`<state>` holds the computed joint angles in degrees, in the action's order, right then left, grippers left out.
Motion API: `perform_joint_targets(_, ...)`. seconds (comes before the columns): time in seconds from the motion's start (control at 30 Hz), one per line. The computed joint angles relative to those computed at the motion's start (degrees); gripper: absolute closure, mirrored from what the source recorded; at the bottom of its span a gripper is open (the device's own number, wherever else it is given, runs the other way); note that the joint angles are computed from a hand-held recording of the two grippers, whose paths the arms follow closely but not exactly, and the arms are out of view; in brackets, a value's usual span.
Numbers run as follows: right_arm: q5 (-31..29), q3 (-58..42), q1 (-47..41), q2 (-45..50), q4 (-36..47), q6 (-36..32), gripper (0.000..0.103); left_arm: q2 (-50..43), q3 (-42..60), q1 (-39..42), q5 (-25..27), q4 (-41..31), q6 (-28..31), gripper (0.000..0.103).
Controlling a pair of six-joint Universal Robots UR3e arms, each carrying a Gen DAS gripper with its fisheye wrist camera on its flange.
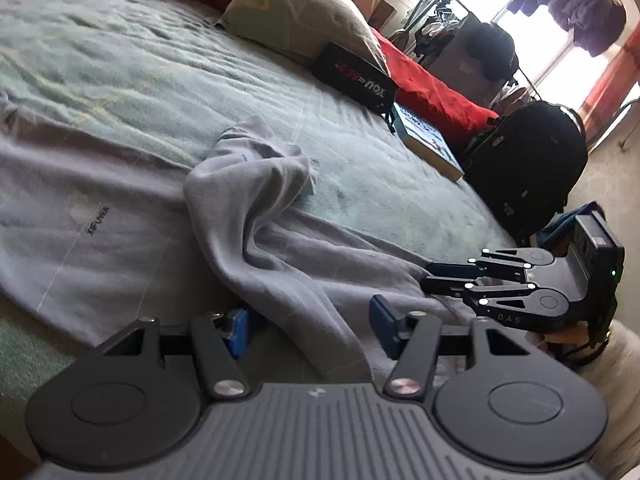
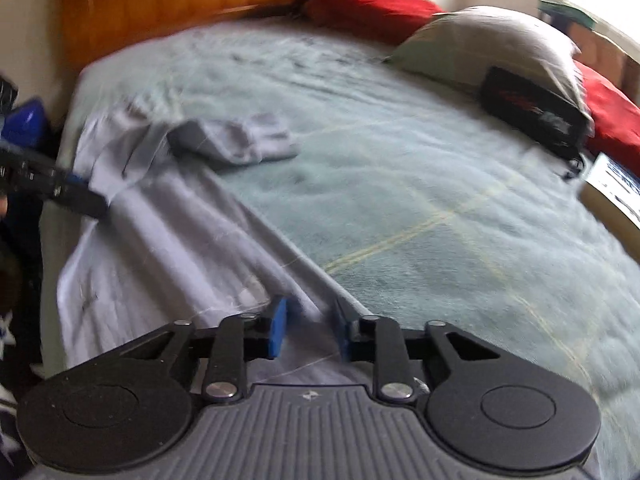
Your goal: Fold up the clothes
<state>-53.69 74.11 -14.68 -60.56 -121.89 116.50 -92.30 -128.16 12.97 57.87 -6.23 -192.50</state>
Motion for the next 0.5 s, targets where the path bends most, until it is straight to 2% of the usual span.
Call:
perform_joint_targets(0.03,0.17,0.76,-0.07,-0.40,-0.34,-0.85,0.077,-0.23,0.34,-0.59,1.52,-0.01,0.21,0.055)
perform_joint_targets(0.07,0.63,1.22,-0.35,-0.85,0.08,-1.66,0.084,-0.47,0.70,-1.19,3.04,-0.01,0.42,0.069)
perform_joint_targets(0.1,1.08,1.69,-0.62,-1.29,0.46,-2.43,0.094,-0.73,1.05,-1.79,4.57,-0.02,0.62,0.076)
perform_joint_targets(0.13,1.36,2.55,-0.80,-1.80,-0.20,-2.62,0.096,-1.00,1.40,-2.36,6.02,0.01,0.80,0.088)
perform_joint_targets(0.17,1.50,3.37,-0.90,-2.24,-1.09,-2.77,0.098,-1.24,1.60,-2.48,6.43,0.34,0.68,0.095)
perform_joint_targets(0.23,2.12,4.12,-0.95,-2.40,-3.31,-1.59,0.099,-1.40,1.79,-2.07,5.59,0.89,0.40,0.098)
perform_joint_targets(0.5,0.88,1.73,0.67,1.29,-11.16,6.32,0.099,-2.07,3.32,-2.30,5.70,3.82,0.95,0.099)
